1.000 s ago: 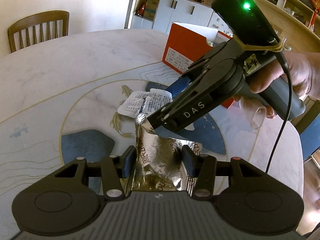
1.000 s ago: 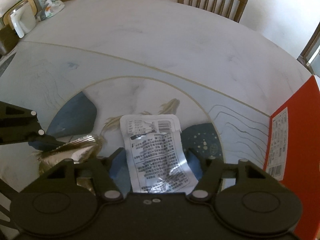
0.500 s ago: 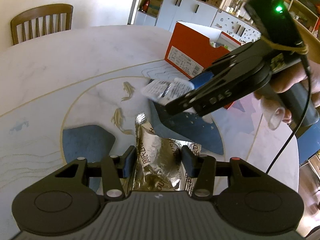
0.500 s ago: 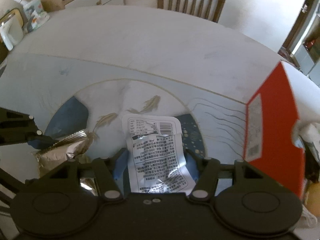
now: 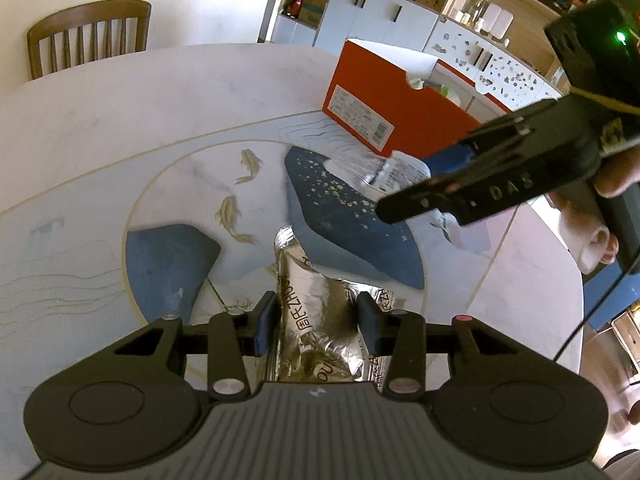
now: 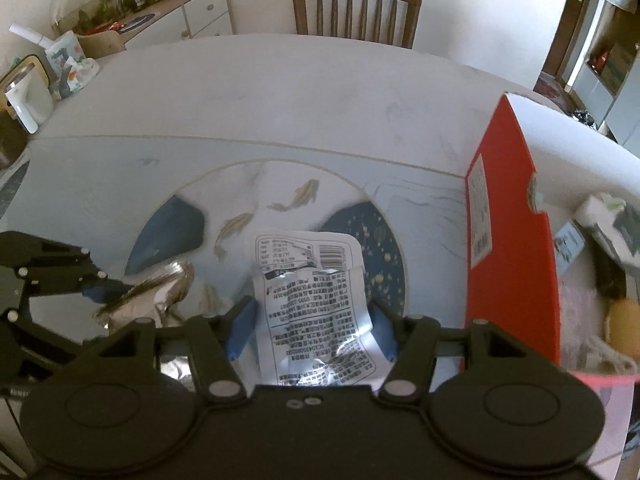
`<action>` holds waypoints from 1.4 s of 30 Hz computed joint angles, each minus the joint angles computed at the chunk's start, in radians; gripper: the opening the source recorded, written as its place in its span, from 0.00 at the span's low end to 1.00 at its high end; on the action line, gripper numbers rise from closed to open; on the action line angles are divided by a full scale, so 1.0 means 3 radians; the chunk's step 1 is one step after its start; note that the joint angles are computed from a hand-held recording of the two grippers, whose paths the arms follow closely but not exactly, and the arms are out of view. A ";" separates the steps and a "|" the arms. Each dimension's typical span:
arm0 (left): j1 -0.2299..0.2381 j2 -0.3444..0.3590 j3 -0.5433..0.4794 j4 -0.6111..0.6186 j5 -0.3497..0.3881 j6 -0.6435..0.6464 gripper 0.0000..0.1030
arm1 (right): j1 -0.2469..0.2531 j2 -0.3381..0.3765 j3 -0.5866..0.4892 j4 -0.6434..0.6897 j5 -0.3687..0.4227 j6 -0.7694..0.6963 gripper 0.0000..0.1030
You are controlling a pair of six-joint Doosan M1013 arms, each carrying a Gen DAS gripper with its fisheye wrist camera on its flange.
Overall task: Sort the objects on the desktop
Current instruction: 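Lift the silver foil packet and white sachet up off the placemat, then carry the foil packet and white sachet over the red shoebox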
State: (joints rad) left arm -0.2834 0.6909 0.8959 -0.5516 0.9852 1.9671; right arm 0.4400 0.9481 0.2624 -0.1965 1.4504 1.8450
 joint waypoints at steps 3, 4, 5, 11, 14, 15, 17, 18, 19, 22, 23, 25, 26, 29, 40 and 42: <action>-0.0004 -0.0024 0.0020 -0.0026 0.0010 0.0013 0.40 | 0.0018 -0.0172 0.0335 -0.0018 -0.0142 0.0097 0.59; -0.0006 -0.0032 0.0025 -0.0032 0.0012 0.0016 0.40 | 0.0025 -0.0220 0.0425 -0.0030 -0.0177 0.0128 0.59; -0.0010 -0.0037 0.0027 -0.0038 0.0013 0.0019 0.40 | 0.0031 -0.0266 0.0509 -0.0040 -0.0211 0.0161 0.59; -0.0029 -0.0071 0.0029 -0.0140 0.0023 0.0097 0.40 | 0.0064 -0.0513 0.0941 -0.0123 -0.0386 0.0384 0.59; -0.0048 -0.0091 0.0023 -0.0171 0.0017 0.0149 0.40 | 0.0077 -0.0628 0.1132 -0.0159 -0.0470 0.0479 0.59; -0.0055 -0.0098 0.0022 -0.0183 0.0012 0.0173 0.40 | 0.0080 -0.0667 0.1199 -0.0168 -0.0502 0.0516 0.59; -0.0069 -0.0113 0.0020 -0.0182 -0.0009 0.0205 0.40 | 0.0084 -0.0750 0.1336 -0.0188 -0.0568 0.0592 0.59; -0.0076 -0.0116 0.0011 -0.0182 -0.0008 0.0203 0.40 | 0.0086 -0.0790 0.1402 -0.0201 -0.0599 0.0628 0.59; -0.0081 -0.0117 0.0000 -0.0188 -0.0005 0.0200 0.40 | 0.0086 -0.0825 0.1457 -0.0209 -0.0627 0.0652 0.59; -0.0103 -0.0119 -0.0036 -0.0174 -0.0006 0.0165 0.40 | 0.0086 -0.0928 0.1606 -0.0244 -0.0700 0.0700 0.59; -0.0111 -0.0118 -0.0051 -0.0172 -0.0008 0.0144 0.40 | 0.0086 -0.0960 0.1651 -0.0263 -0.0722 0.0725 0.59; -0.0126 -0.0120 -0.0076 -0.0171 -0.0020 0.0101 0.40 | 0.0080 -0.1033 0.1748 -0.0292 -0.0781 0.0765 0.59; -0.0132 -0.0118 -0.0094 -0.0177 -0.0022 0.0079 0.40 | 0.0077 -0.1069 0.1794 -0.0308 -0.0808 0.0777 0.59; -0.0156 -0.0116 -0.0133 -0.0194 -0.0054 0.0037 0.40 | 0.0063 -0.1147 0.1875 -0.0347 -0.0841 0.0774 0.59; -0.0262 -0.0038 -0.0372 -0.0047 -0.0209 -0.0253 0.40 | -0.0067 -0.1300 0.1967 -0.0419 -0.0970 0.0595 0.59; -0.0282 -0.0007 -0.0446 0.0008 -0.0218 -0.0346 0.40 | -0.0101 -0.1313 0.1970 -0.0409 -0.0997 0.0552 0.59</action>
